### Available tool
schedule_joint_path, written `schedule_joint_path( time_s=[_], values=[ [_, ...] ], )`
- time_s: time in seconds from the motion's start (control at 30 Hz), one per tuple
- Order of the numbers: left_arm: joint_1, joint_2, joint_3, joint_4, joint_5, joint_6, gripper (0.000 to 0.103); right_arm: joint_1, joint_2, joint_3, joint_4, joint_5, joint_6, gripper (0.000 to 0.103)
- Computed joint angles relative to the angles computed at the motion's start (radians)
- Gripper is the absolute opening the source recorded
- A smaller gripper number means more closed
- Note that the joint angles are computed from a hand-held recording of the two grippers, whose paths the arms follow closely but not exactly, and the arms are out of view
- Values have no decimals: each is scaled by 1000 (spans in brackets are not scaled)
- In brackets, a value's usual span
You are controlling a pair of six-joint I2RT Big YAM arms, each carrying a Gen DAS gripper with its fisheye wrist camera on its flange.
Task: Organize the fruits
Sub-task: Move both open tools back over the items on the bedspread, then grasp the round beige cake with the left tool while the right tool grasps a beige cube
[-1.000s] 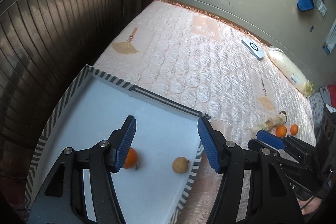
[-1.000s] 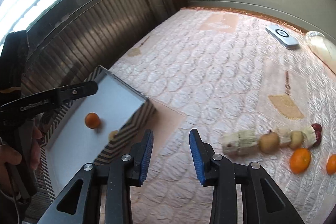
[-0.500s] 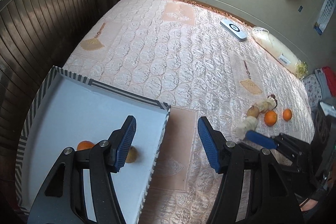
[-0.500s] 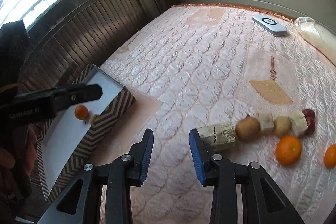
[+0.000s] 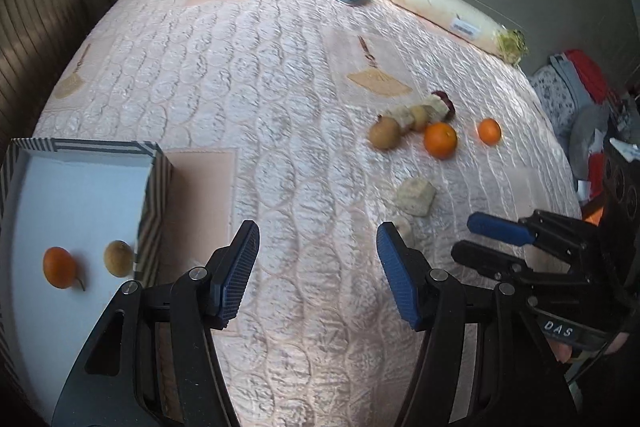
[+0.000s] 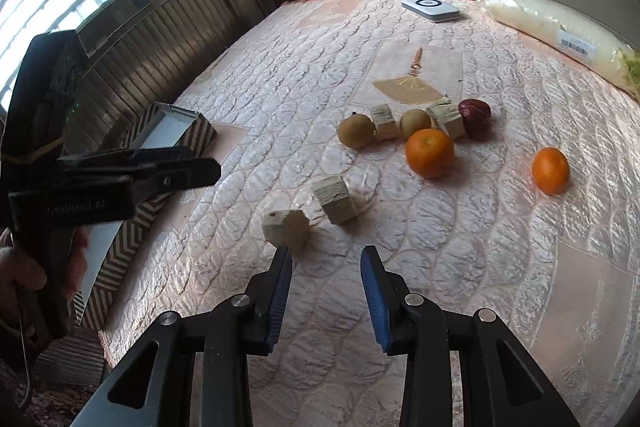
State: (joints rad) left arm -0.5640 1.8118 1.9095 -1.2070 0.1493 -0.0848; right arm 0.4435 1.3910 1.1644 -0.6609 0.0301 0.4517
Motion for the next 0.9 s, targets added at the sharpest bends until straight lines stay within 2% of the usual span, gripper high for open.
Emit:
schedule_joint_path(
  time_s=[0.13,0.3,0.47,0.57,0.67,0.77,0.9],
  values=[
    [-30,-19,-40,5,3,17,61,-16,-19,-19,-3,5,12,34],
    [-49,-12,-33,0,8,8,61,-23,-21,-14,-8,-11,3,34],
    [-33,-33,-55,-23,-35,16,61,6,31,46,-48,67,-11,34],
    [-7,-57,-84,-26,-48,-3,62,24,86,101,-98,120,-20,34],
    [11,-71,-101,-21,-53,-27,62,36,118,135,-106,91,-23,34],
    [14,-79,-109,-10,-45,-40,61,50,108,134,-75,64,-45,34],
    [-3,-70,-98,-2,-24,-34,61,41,80,114,-80,78,-34,34]
  ],
)
